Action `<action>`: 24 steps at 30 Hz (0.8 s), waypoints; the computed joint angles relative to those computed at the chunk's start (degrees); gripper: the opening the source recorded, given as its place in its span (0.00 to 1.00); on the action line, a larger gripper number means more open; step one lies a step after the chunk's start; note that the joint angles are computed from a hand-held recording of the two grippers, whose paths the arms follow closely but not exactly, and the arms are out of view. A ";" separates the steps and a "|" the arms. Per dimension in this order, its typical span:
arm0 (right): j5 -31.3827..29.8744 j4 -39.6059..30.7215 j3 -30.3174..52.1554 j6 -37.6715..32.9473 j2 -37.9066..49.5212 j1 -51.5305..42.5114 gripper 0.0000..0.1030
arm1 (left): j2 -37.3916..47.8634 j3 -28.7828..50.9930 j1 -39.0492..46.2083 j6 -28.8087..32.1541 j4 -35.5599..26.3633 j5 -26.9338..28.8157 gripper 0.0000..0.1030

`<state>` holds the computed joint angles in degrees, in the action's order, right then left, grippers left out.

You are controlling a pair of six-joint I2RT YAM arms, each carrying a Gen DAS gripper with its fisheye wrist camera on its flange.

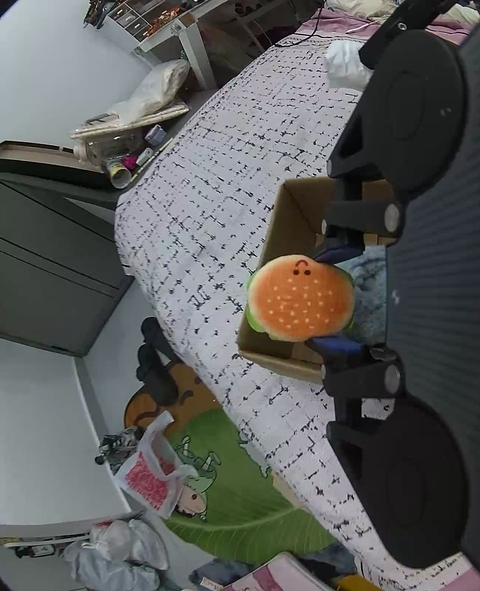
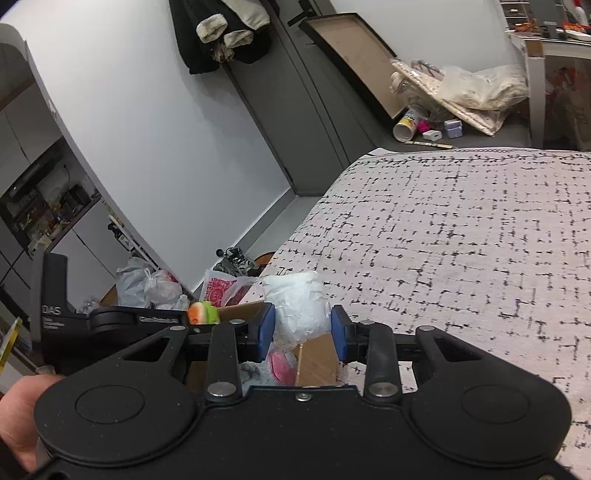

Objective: Organize soft objects
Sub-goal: 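Carry the white cloth and burger squishy over the box with both tools, then open both tools to drop the cloth and burger into the box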

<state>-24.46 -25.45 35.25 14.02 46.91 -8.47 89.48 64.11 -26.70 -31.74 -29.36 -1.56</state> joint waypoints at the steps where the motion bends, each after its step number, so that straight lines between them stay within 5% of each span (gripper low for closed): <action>1: 0.70 0.63 -0.15 0.37 0.46 0.91 0.32 | 0.77 -0.03 0.36 0.65 0.73 0.93 0.38; 10: 4.83 5.46 -1.26 1.85 4.07 5.49 0.32 | 6.31 1.13 1.96 3.35 2.64 3.75 0.42; 24: 11.18 13.82 -2.89 5.83 10.88 13.03 0.32 | 2.91 -0.88 3.21 6.07 3.81 6.02 0.61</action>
